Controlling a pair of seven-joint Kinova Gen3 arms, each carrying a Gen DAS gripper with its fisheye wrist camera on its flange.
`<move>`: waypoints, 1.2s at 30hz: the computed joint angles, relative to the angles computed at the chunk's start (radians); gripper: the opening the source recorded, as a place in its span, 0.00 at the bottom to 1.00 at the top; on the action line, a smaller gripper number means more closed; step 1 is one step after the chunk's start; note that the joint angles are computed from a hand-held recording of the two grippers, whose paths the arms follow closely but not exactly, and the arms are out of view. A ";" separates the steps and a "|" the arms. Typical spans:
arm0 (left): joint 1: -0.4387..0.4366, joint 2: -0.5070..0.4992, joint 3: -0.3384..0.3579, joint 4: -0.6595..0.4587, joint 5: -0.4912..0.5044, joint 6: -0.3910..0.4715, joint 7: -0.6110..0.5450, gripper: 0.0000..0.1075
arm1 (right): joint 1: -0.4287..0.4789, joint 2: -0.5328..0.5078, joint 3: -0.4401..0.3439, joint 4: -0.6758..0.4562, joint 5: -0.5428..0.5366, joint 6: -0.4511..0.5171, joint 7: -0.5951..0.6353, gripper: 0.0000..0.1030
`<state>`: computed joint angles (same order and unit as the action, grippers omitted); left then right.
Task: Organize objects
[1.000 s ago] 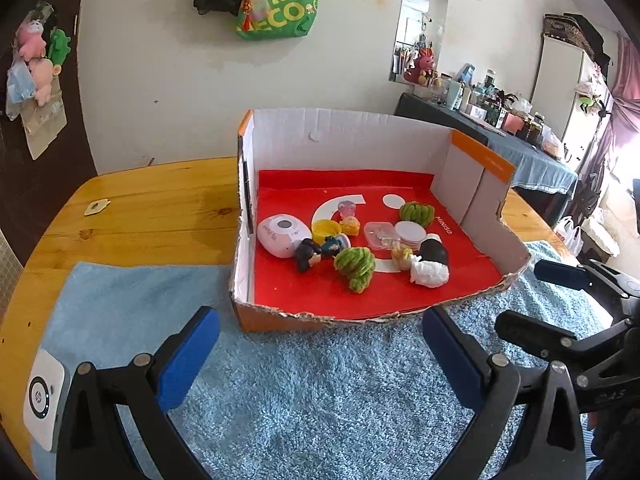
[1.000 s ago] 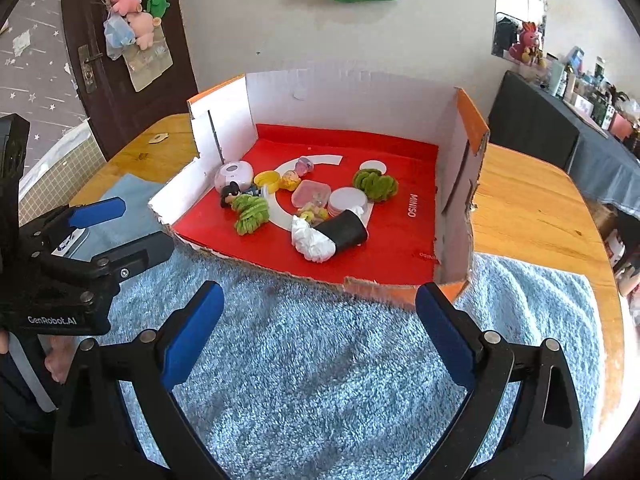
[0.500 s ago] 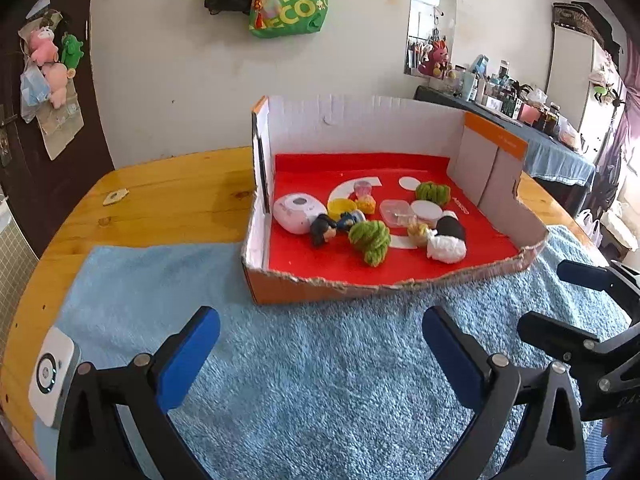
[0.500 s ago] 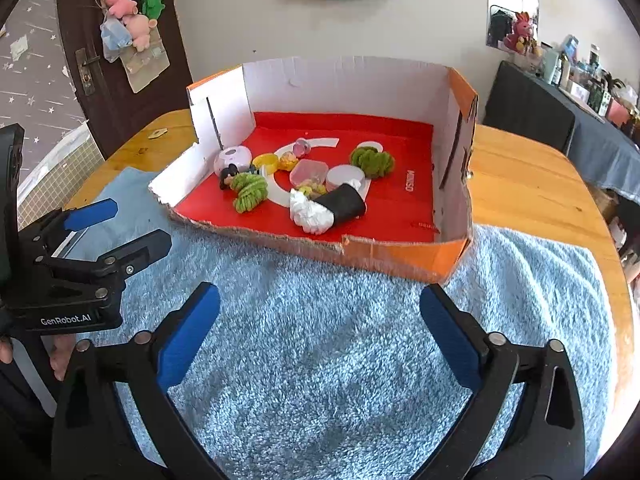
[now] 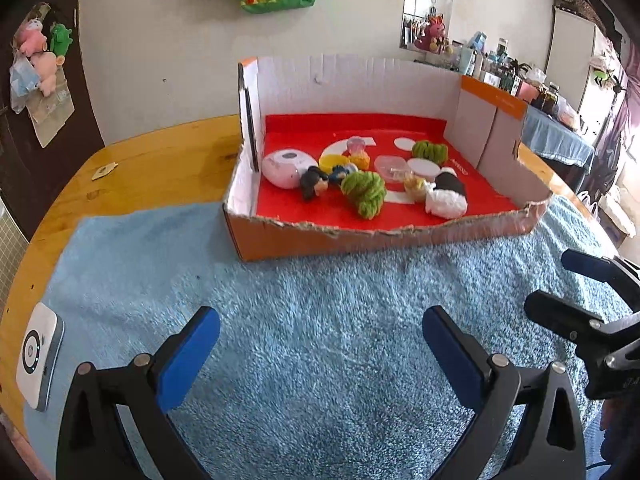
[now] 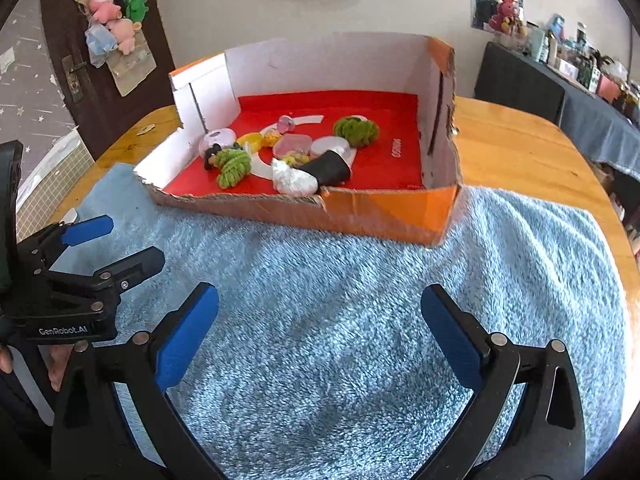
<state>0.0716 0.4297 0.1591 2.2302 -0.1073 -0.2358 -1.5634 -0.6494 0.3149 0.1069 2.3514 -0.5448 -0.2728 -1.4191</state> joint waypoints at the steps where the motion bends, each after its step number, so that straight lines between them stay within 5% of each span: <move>1: 0.014 0.002 -0.013 0.000 0.007 0.000 -0.006 0.96 | 0.006 0.002 -0.005 0.003 0.002 -0.006 -0.006 1.00; 21: 0.004 0.040 0.001 -0.020 0.022 0.048 -0.003 0.96 | 0.049 0.053 -0.041 0.029 0.038 -0.070 -0.090 1.00; 36: 0.071 0.049 -0.055 -0.025 0.071 0.040 -0.036 0.96 | -0.025 0.069 0.006 0.021 -0.063 -0.076 -0.012 1.00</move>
<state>0.1424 0.4791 0.1044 2.2054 -0.0363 -0.1957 -1.5991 -0.6746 0.3838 0.1130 2.3725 -0.6078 -0.3487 -1.4310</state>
